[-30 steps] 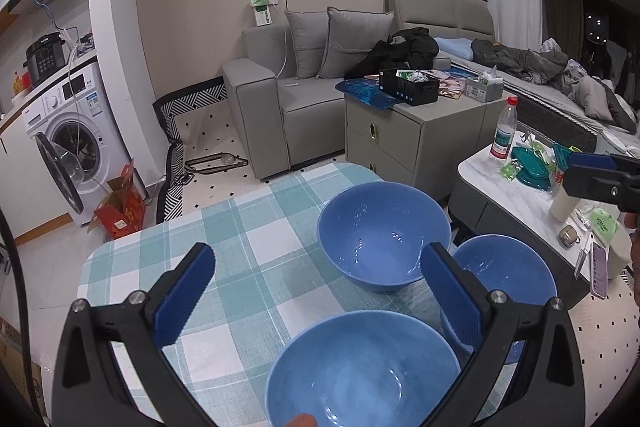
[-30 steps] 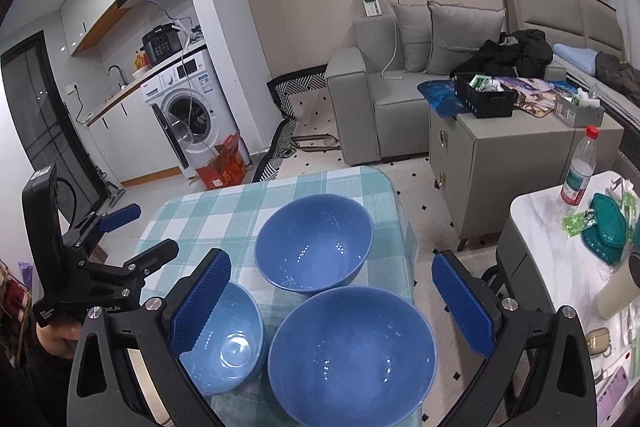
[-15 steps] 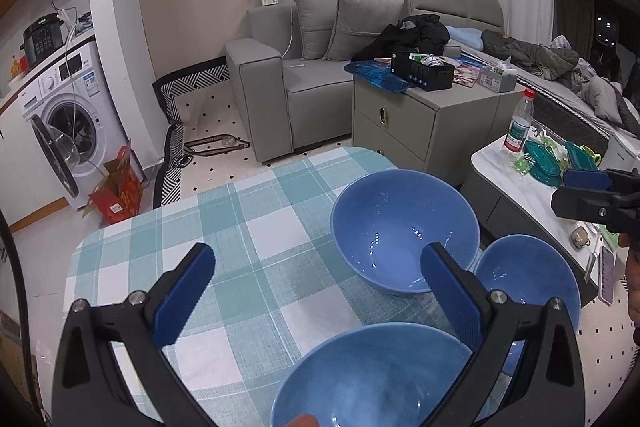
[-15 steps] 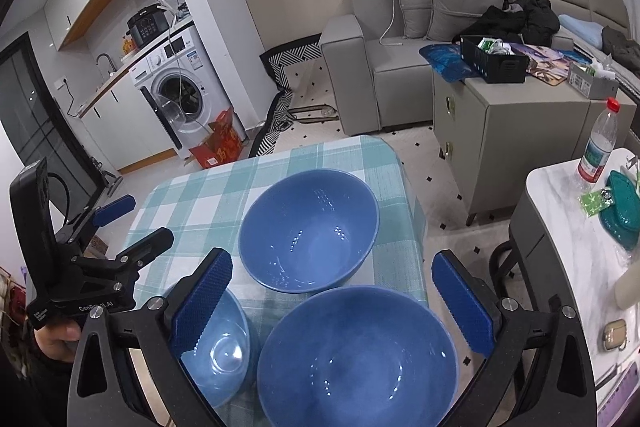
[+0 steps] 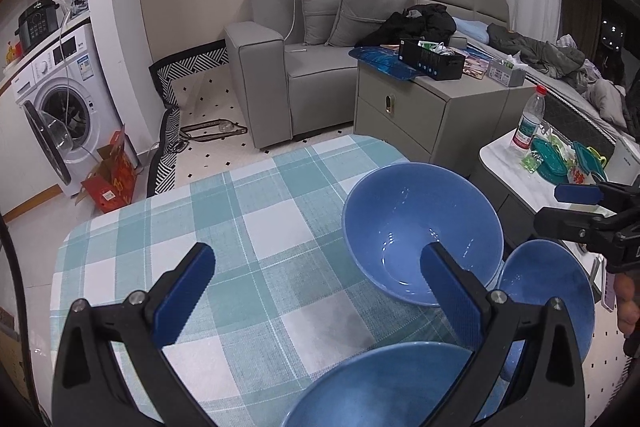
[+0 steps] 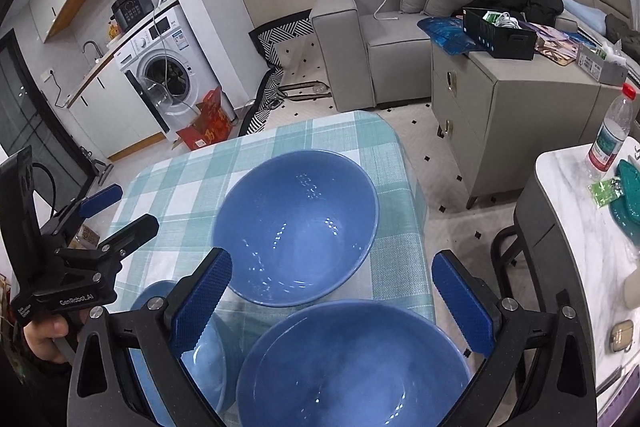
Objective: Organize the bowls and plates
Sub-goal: 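Reach both grippers to the rim of the largest blue bowl, then close both grippers on the rim of the large blue bowl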
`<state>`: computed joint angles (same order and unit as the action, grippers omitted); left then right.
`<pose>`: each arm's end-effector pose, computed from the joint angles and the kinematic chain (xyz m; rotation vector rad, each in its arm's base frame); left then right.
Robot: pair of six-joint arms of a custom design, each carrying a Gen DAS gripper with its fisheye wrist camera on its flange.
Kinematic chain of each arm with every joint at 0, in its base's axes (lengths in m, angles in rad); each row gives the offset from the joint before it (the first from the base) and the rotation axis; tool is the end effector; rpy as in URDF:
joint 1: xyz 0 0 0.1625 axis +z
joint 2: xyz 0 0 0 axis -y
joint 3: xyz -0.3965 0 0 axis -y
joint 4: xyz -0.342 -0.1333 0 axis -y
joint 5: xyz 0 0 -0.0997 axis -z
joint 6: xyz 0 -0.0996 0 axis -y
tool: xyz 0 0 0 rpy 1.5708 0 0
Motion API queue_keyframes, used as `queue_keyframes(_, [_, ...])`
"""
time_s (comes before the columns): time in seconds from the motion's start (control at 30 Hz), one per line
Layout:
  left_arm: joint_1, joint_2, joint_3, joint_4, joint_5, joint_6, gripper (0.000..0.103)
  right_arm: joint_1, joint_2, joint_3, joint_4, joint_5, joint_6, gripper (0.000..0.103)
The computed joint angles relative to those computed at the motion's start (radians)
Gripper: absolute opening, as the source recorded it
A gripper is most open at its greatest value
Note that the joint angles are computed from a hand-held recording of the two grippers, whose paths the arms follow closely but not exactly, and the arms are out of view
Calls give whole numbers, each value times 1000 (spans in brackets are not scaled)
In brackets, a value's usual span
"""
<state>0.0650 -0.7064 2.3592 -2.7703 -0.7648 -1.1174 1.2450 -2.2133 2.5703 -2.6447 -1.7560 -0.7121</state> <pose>-0.3190 -0.2264 -0.0266 0.6895 2.2921 -0.8408 0.0378 -0.2474 0.3521 0.4010 -2.5105 0.7095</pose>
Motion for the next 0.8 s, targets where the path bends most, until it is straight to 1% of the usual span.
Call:
queue_keyframes(0.17, [36,23,-18,-36,-12,39,103,-9,75,-4,-44,-19,24,102])
queue_keyframes(0.47, [85,43,-49,-23,-26,66,102,-11,159,-8,-108,-44,31,101])
queue_keyframes(0.57, [97,49,-58,-23,-34,84,102,-11,176,-7,-123,-53,28,98])
queue_keyframes(0.67, [105,57,-67,-18,-35,99,102,-16,197,-11,-130,-58,28,93])
queue_keyframes(0.73, [114,62,-74,-16,-40,108,100,-15,211,-11,-138,-67,30,88])
queue_keyframes(0.8, [124,67,-81,-16,-49,120,97,-17,223,-10,-147,-72,30,86])
